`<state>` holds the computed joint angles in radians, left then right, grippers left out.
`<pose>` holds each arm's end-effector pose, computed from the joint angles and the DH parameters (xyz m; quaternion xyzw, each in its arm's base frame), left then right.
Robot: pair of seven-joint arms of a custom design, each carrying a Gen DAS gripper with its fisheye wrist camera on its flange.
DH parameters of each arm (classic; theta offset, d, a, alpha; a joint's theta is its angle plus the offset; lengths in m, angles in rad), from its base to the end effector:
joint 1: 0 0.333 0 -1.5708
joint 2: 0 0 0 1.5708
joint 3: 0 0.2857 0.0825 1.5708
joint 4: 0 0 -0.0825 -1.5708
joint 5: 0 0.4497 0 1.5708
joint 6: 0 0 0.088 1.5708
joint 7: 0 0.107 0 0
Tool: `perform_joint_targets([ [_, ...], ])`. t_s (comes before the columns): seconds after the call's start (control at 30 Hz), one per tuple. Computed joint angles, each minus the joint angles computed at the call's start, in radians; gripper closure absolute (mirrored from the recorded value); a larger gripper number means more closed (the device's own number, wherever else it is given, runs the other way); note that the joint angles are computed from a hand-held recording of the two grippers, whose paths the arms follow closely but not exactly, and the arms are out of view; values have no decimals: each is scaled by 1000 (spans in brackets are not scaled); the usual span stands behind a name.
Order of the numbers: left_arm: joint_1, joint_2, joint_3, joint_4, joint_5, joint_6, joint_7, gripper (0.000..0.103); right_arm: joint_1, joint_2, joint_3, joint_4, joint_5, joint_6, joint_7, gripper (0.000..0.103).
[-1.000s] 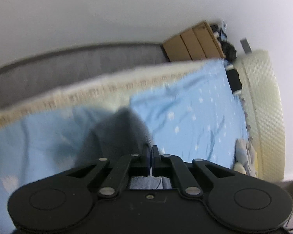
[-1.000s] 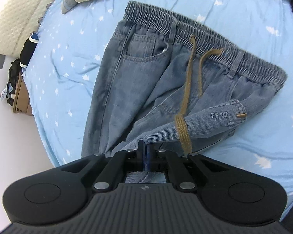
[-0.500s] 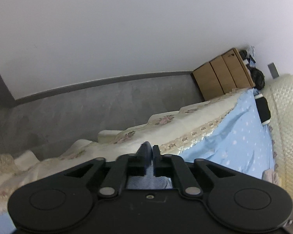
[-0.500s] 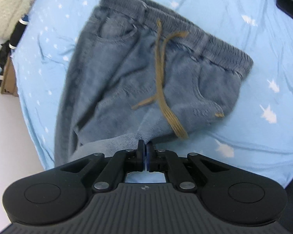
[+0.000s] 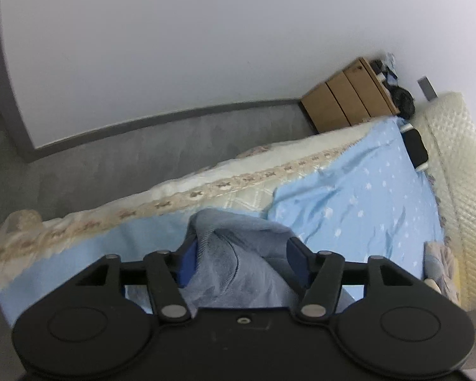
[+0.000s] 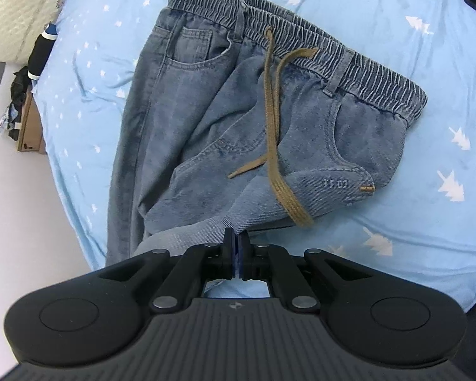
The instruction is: Fold clothes
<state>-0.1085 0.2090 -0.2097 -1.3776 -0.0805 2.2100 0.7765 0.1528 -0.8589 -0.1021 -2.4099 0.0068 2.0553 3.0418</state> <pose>0.6914 -0.2133 0.6384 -0.8218 0.4756 -0.3134 0.0136 0.4154 0.0138 0.6204 -0.0794 0.9646 0.0390 0.2483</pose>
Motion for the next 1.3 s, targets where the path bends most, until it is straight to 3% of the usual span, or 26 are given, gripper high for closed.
perform_joint_targets([
  [0.1,-8,-49,16,-67,62,13,-82,44,6,-2,-3,2,2,3,-15,103],
  [0.23,18,-88,32,-121,42,33,-76,44,8,-8,-2,1,5,-1,-19,103],
  [0.47,21,-53,-15,-75,-147,29,295,40,16,-5,1,6,7,-21,-44,103],
  [0.6,-22,47,-64,-3,-211,27,412,40,14,-3,11,11,-2,-29,-41,103],
  [0.67,-53,111,-80,52,-183,11,435,40,14,-2,15,15,-10,-33,-41,103],
  [0.77,-117,202,-79,138,-46,-29,447,41,12,10,24,25,-25,-37,-38,103],
  [0.87,-155,266,-75,214,32,-92,431,73,6,16,32,36,-40,-35,-24,103],
  [0.9,-148,248,-79,187,29,-72,436,86,4,16,32,40,-45,-32,-21,103],
  [0.93,-138,224,-86,150,17,-34,444,90,4,16,32,43,-50,-29,-23,103],
  [1.1,-114,105,-96,24,-4,61,498,96,0,-28,24,23,-61,-23,-34,103],
  [1.3,-104,-158,-62,-229,-23,180,484,96,9,-110,2,-42,-48,-14,-62,103],
])
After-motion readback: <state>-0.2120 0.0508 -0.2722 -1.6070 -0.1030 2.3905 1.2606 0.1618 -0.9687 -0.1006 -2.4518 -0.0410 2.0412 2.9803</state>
